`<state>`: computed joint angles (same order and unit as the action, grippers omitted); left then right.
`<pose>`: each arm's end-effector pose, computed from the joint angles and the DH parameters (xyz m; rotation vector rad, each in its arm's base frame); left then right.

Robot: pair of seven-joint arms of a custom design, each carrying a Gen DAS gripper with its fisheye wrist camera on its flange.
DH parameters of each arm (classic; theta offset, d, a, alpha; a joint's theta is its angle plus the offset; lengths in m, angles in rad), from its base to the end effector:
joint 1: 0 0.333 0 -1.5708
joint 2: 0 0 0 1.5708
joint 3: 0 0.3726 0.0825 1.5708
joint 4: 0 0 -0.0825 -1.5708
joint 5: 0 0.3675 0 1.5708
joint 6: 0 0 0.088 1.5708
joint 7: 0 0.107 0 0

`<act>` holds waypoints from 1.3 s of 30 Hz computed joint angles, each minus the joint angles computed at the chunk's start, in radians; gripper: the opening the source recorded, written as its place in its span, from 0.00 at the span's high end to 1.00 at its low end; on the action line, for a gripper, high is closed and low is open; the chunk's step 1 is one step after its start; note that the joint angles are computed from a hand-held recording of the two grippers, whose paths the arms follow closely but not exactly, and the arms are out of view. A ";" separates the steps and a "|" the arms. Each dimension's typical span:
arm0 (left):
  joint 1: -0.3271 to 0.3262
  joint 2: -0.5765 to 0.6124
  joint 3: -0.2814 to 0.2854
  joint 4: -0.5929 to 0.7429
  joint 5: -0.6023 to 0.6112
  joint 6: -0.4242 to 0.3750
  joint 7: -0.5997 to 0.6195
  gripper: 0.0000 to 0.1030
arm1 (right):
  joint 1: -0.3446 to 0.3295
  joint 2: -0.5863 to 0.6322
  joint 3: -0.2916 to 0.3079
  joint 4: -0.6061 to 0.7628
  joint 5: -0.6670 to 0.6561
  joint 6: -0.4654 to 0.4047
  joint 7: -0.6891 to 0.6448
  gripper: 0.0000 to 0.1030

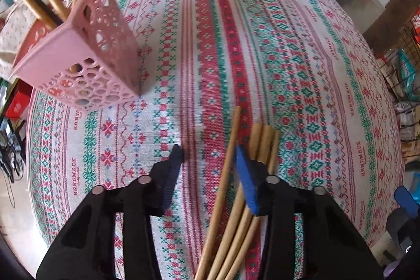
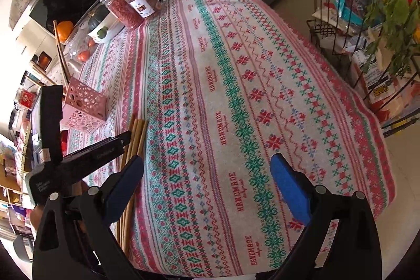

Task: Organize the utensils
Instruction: 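Grasp a chopstick with the left gripper while the right gripper grasps another, then carry both chopsticks over the pink basket and open both grippers to drop them in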

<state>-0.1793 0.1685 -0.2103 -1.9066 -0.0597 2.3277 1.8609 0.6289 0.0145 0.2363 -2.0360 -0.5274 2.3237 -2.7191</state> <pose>0.5731 -0.2281 0.5017 -1.3545 2.6868 -0.3711 0.3748 0.4251 0.5310 -0.9804 2.4743 -0.2464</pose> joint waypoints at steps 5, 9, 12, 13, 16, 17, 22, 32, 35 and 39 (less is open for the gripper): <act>0.004 -0.021 -0.016 -0.048 -0.057 0.062 0.090 0.94 | -0.007 0.006 -0.006 -0.004 0.025 0.028 0.004 0.08; 0.018 -0.051 -0.008 -0.096 -0.120 0.110 0.115 0.95 | -0.006 0.045 -0.013 0.035 0.037 0.035 -0.024 0.09; 0.043 -0.085 0.002 -0.109 -0.188 0.095 0.186 0.95 | 0.005 0.092 -0.023 0.092 0.043 0.010 -0.059 0.09; 0.052 -0.102 0.007 -0.114 -0.214 0.083 0.217 0.95 | 0.011 0.104 -0.029 0.105 0.040 0.008 -0.059 0.13; 0.072 -0.146 0.028 -0.135 -0.294 0.063 0.300 0.95 | 0.014 0.160 -0.045 0.151 0.085 0.030 -0.109 0.39; 0.079 -0.157 0.038 -0.133 -0.322 0.051 0.321 0.95 | 0.011 0.175 -0.052 0.155 0.110 0.057 -0.125 0.42; 0.099 -0.188 0.070 -0.130 -0.400 0.032 0.374 0.95 | 0.033 0.238 -0.093 0.204 0.159 0.098 -0.115 0.58; 0.138 -0.205 0.103 -0.104 -0.457 -0.031 0.434 0.95 | 0.089 0.360 -0.129 0.421 0.164 -0.126 -0.182 0.65; 0.142 -0.203 0.102 -0.099 -0.456 -0.033 0.430 0.95 | 0.115 0.414 -0.142 0.521 0.148 -0.229 -0.224 0.65; 0.144 -0.215 0.103 -0.111 -0.470 -0.017 0.451 0.95 | 0.155 0.497 -0.158 0.665 0.119 -0.373 -0.321 0.75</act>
<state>-0.0358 -0.0460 -0.1069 -2.0180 -0.5294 2.3105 2.3118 0.7841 0.5111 0.0786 -1.3707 -0.4085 1.9511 -3.0399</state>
